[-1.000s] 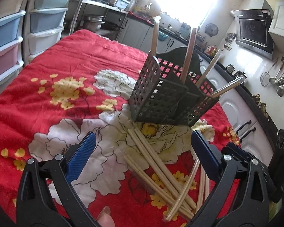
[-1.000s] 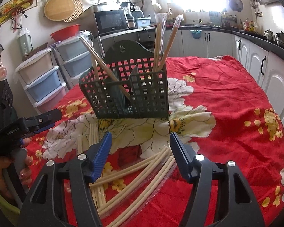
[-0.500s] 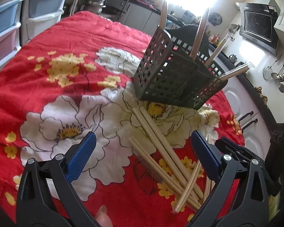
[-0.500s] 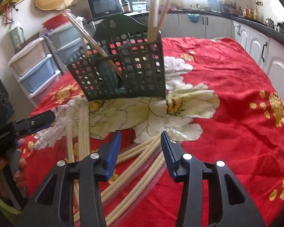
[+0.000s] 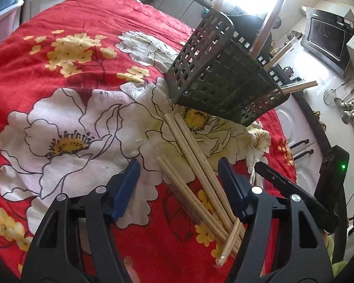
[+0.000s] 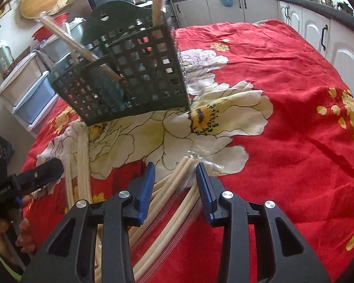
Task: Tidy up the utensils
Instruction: 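Move both open grippers down toward the chopstick pile beside the caddy, then close the left gripper on a chopstick while the right gripper closes on another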
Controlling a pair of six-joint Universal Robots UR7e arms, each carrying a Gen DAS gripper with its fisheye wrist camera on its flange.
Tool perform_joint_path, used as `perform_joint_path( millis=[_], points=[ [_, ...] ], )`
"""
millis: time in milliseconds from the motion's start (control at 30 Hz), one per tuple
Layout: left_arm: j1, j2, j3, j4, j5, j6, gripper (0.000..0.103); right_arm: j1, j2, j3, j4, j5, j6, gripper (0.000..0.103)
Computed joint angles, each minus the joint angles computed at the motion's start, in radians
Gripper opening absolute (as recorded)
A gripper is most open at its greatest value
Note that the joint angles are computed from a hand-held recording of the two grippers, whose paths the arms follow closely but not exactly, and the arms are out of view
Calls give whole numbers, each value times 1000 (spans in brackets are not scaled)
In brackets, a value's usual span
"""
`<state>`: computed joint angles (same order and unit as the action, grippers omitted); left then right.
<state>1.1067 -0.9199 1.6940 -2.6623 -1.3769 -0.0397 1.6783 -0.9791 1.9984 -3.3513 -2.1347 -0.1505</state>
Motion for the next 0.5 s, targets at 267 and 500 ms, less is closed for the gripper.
perform_joint_path(
  millis=[267, 500],
  points=[
    [6, 16, -24, 19, 1, -16, 46, -25, -2, -31, 57, 37, 36, 26],
    [14, 17, -28, 22, 26, -17, 20, -56, -17, -33, 44, 94, 78, 14]
  ],
)
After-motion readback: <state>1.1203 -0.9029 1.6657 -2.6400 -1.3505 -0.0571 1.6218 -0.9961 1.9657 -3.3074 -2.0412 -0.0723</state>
